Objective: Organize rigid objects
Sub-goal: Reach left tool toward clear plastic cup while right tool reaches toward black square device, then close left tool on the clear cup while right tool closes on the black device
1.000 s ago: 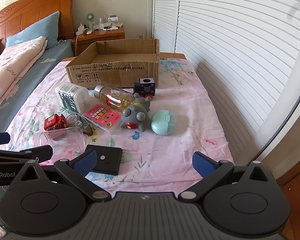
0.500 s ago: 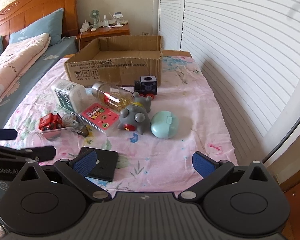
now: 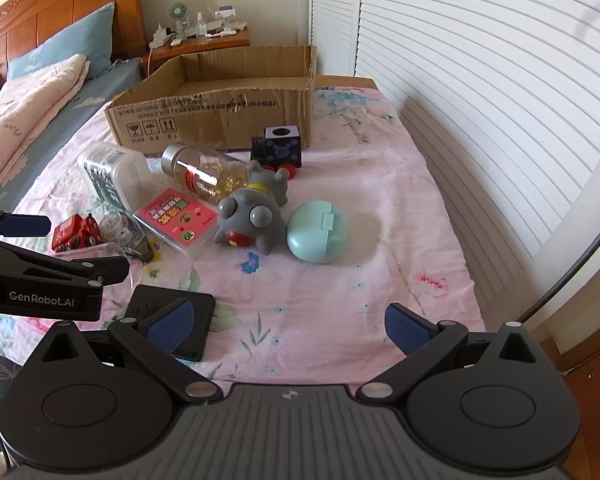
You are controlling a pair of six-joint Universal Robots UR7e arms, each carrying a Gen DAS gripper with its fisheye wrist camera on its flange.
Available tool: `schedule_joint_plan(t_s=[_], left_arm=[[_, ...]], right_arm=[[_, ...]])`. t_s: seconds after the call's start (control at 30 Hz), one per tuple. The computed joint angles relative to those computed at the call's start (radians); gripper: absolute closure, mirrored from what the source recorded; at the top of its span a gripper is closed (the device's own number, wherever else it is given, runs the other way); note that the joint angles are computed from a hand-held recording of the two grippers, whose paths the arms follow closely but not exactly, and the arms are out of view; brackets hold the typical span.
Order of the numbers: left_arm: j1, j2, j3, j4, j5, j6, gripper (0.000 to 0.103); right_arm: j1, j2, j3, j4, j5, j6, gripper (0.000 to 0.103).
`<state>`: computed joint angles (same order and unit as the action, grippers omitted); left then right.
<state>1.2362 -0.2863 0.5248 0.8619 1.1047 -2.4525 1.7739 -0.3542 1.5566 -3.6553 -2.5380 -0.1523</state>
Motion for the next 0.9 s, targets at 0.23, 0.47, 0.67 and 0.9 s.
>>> schedule_joint_plan(t_s=[0.23, 0.47, 0.67, 0.9], left_arm=[[0.026, -0.059, 0.073, -0.031, 0.036, 0.046, 0.001], [0.047, -0.102, 0.117, -0.061, 0.033, 0.056, 0.001], [0.063, -0.078, 0.063, -0.002, 0.042, -0.015, 0.001], [0.072, -0.039, 0.002, 0.032, 0.005, -0.071, 0.001]], right_arm=[[-0.01, 0.012, -0.013, 0.022, 0.027, -0.058, 0.0], [-0.033, 0.017, -0.023, 0.086, 0.077, -0.067, 0.0], [-0.042, 0.014, -0.03, 0.117, 0.188, -0.082, 0.0], [-0.034, 0.072, -0.132, 0.17, 0.178, -0.141, 0.0]])
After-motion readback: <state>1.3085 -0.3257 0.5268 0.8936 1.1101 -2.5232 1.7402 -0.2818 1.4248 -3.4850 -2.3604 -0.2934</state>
